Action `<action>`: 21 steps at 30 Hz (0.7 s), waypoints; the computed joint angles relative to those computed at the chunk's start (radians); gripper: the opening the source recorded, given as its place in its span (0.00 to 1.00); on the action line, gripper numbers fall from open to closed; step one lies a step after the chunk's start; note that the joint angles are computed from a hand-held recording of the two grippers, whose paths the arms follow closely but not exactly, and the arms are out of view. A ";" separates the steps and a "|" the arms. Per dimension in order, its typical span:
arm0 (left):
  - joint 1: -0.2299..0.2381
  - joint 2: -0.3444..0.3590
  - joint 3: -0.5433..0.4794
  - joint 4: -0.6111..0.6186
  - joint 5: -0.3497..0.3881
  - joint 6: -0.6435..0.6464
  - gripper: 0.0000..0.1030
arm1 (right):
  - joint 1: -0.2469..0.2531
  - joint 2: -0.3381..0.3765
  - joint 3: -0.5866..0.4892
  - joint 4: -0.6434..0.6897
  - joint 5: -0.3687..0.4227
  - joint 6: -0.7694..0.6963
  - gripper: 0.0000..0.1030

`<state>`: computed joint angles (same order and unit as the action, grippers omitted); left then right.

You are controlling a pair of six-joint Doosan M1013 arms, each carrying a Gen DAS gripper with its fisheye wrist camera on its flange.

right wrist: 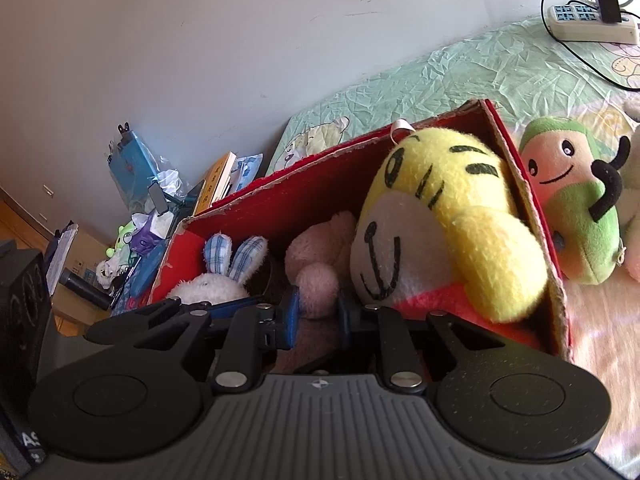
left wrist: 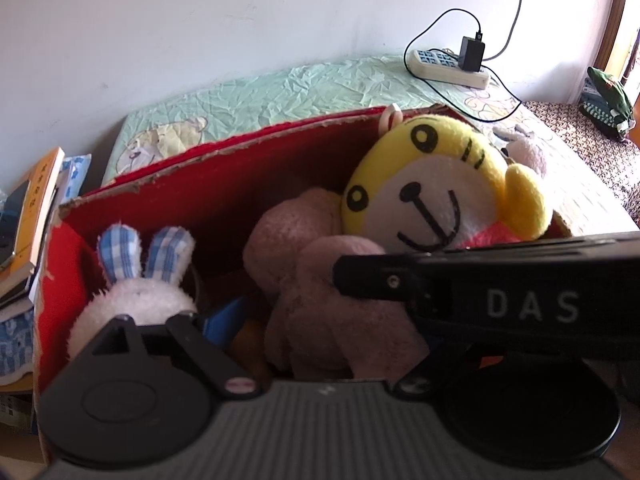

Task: Organize objects
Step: 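Lower the pink teddy bear into the red box beside the yellow tiger, then open the right gripper and release the teddy bear inside the box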

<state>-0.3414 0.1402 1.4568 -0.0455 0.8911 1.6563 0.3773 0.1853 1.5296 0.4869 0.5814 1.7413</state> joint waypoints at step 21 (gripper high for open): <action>-0.034 0.002 0.010 0.139 -0.015 -0.045 0.92 | 0.030 -0.044 0.049 -0.205 -0.056 0.175 0.16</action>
